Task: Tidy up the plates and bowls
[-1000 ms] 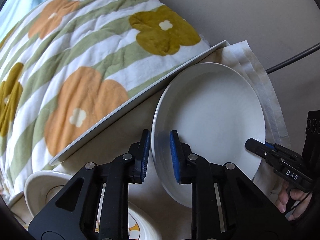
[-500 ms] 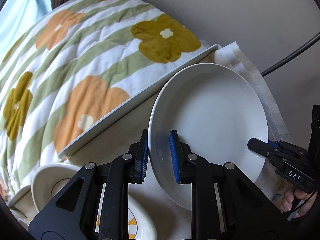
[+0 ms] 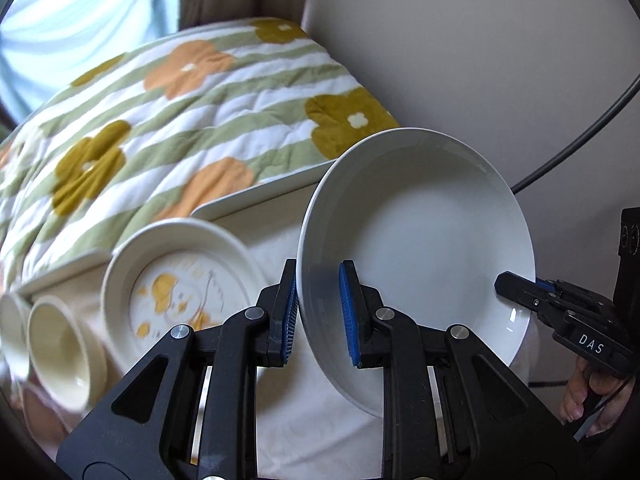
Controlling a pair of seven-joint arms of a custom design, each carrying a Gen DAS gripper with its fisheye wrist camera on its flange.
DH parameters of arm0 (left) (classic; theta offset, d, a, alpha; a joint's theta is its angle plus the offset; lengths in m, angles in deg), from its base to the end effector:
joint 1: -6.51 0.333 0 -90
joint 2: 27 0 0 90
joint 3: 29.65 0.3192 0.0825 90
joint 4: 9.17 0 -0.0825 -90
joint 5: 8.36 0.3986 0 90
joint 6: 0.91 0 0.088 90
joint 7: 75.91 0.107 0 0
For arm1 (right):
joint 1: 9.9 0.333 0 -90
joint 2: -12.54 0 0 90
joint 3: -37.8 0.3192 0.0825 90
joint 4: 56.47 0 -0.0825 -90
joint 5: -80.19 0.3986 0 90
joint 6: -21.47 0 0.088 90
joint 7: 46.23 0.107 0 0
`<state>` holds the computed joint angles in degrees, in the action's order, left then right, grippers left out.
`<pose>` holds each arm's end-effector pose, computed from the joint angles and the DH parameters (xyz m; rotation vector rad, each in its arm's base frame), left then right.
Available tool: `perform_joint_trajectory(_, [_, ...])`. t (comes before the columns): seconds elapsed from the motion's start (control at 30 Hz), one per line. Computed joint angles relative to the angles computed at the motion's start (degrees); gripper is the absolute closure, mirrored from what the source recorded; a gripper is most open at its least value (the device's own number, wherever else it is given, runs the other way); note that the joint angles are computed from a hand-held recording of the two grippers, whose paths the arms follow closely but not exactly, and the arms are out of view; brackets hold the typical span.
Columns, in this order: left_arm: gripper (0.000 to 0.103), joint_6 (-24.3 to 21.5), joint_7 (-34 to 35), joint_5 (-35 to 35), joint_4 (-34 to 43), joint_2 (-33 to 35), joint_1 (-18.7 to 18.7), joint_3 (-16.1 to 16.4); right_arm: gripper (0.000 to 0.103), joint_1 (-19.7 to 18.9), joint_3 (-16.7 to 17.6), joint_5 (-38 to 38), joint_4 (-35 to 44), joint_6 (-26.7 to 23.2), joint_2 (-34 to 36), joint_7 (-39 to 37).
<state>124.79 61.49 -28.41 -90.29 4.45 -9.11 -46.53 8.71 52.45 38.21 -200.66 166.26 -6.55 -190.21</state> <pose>0.6456 -0.3738 0.4186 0.6009 -2.8990 0.7682 0.3850 0.2619 0.4211 -0.6222 2.4556 -0.4246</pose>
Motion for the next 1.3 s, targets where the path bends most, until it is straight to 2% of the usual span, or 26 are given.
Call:
perform_joint_trajectory(0.17, [0.085,5.6,0.6,-6.1,-14.0,-11.2,4.6,0.7,0.088,2.3,0.3,1.0,3.3,-0.4,0.3,-7.6])
perform_joint_trajectory(0.37, [0.085,10.8,-0.8,-10.0,-26.5,-20.7,8.0,3.9,0.088,3.5,0.5,-0.6,7.3,6.0,5.6,-12.8])
perform_joint_trajectory(0.53, [0.085,12.6,-1.8,-9.6,-32.2,-24.3,10.6,6.8,0.088,4.9,-0.6,-1.7,11.6,12.5,12.7,-16.3])
perform_joint_trajectory(0.73, [0.085,12.7,-2.6,-8.0,-34.1,-23.5,13.8,9.1,0.088,8.5,-3.1,1.4,19.0,17.5,23.5,-21.8])
perform_joint_trajectory(0.9, [0.085,10.0,-2.6,-7.1,-31.3,-18.7,16.5,9.9,0.088,11.4,-4.7,8.3,24.9,17.8,30.8,-28.2])
perform_joint_trajectory(1.1, [0.085,7.8,-2.7,-4.5,-26.6,-13.1,18.2,9.6,0.088,14.8,-7.0,13.7,31.9,13.9,36.4,-32.7])
perform_joint_trajectory(1.3, [0.085,8.4,-0.9,-1.8,-24.9,-10.4,18.4,9.0,0.088,16.9,-8.6,15.4,36.0,8.8,38.9,-33.4])
